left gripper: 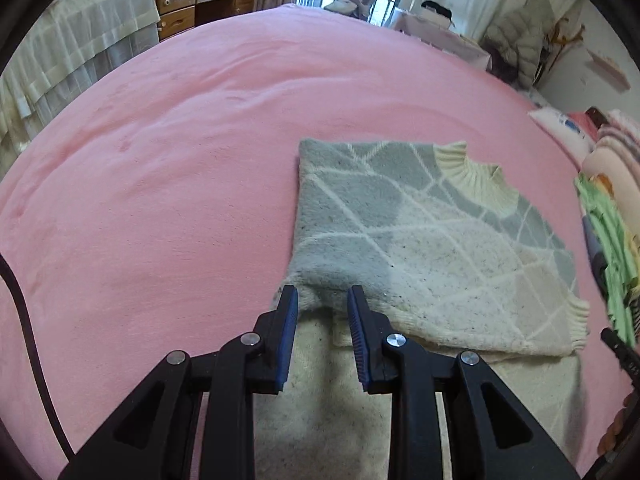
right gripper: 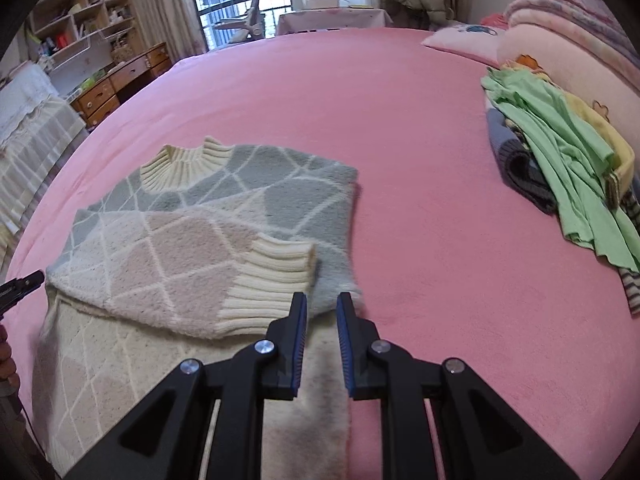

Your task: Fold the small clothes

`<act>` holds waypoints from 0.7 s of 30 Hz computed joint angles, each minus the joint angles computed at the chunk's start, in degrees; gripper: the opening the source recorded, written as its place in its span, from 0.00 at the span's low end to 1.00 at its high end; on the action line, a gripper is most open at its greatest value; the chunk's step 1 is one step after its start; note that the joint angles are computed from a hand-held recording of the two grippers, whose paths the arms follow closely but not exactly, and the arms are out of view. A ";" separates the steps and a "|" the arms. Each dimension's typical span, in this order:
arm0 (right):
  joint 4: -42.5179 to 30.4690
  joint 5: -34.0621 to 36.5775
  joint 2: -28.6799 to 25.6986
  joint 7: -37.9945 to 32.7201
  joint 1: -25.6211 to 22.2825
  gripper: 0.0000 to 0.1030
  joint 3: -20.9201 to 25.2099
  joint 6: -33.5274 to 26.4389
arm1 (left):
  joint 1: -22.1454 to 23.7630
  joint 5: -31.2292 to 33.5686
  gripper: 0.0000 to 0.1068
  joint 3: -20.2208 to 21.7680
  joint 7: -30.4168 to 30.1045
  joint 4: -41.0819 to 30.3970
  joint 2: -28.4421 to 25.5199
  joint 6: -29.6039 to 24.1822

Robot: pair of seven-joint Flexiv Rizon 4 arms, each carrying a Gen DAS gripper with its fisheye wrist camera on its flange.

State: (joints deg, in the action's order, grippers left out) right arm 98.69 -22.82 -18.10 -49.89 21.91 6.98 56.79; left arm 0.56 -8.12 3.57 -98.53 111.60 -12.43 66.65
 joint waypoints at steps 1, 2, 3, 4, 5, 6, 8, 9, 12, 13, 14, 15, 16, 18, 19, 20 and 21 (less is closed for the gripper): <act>-0.47 -0.49 -0.57 0.06 0.41 0.15 -0.07 -0.16 | -0.46 1.58 0.22 0.58 -1.32 -0.81 -0.63 -0.89; -0.95 -0.82 -1.19 -0.11 0.77 0.15 -0.06 -0.30 | -0.46 1.94 0.22 0.64 -1.65 -1.17 -1.22 -1.16; -1.43 -1.04 -1.76 -0.31 1.07 0.15 -0.06 -0.48 | -0.58 2.57 0.22 0.86 -2.13 -1.42 -1.53 -1.56; -1.84 -1.32 -2.40 -0.44 1.41 0.15 -0.13 -0.58 | -0.66 3.24 0.22 1.08 -2.48 -1.57 -1.75 -1.85; -2.25 -1.46 -2.94 -0.63 1.67 0.15 -0.19 -0.97 | -0.68 3.88 0.23 1.24 -2.55 -1.54 -1.83 -1.91; -2.45 -1.60 -3.26 -0.73 1.87 0.15 -0.29 -1.42 | -1.03 5.46 0.23 1.76 -3.15 -1.95 -1.93 -2.46; -2.78 -2.51 -4.00 -0.66 2.51 0.15 -0.75 -3.02 | -1.90 9.37 0.23 3.04 -5.22 -3.64 -2.51 -4.83; -2.79 -2.91 -4.16 -0.55 2.70 0.15 -0.95 -3.71 | -1.89 10.59 0.28 3.36 -5.71 -4.59 -3.03 -6.84; -2.07 -3.56 -3.98 0.15 2.76 0.14 -1.23 -4.58 | 0.85 5.07 0.30 1.39 -2.54 -1.60 -2.45 -6.28; -1.76 -3.46 -3.65 0.37 2.63 0.14 -1.18 -4.70 | 1.15 4.29 0.30 1.28 -2.05 -0.91 -1.91 -5.90; -1.46 -3.34 -3.25 0.47 2.50 0.14 -1.05 -4.86 | 1.26 3.88 0.31 1.29 -1.92 -0.46 -1.51 -5.73; -1.17 -3.21 -2.83 0.37 2.33 0.15 -0.88 -4.95 | 1.37 3.46 0.34 1.36 -1.96 0.09 -0.90 -5.71; -0.62 -3.45 -2.16 0.44 2.28 0.15 -0.83 -5.06 | 1.53 3.10 0.35 1.44 -1.82 0.63 -0.19 -5.96; 0.24 -4.23 -1.02 0.61 2.23 0.15 -0.80 -5.31 | 1.78 2.89 0.35 1.67 -1.54 1.63 1.27 -6.52; 0.88 -4.48 -0.25 0.75 2.14 0.15 -0.65 -5.28 | 1.85 3.06 0.35 1.88 -1.45 2.49 2.36 -6.41; 1.82 -4.57 0.91 0.92 1.99 0.15 -0.38 -5.31 | 1.86 3.41 0.35 2.01 -1.57 3.13 3.21 -6.18; 2.29 -4.56 1.59 0.93 1.84 0.15 -0.12 -5.37 | 1.93 3.67 0.35 2.17 -1.54 3.89 4.40 -6.19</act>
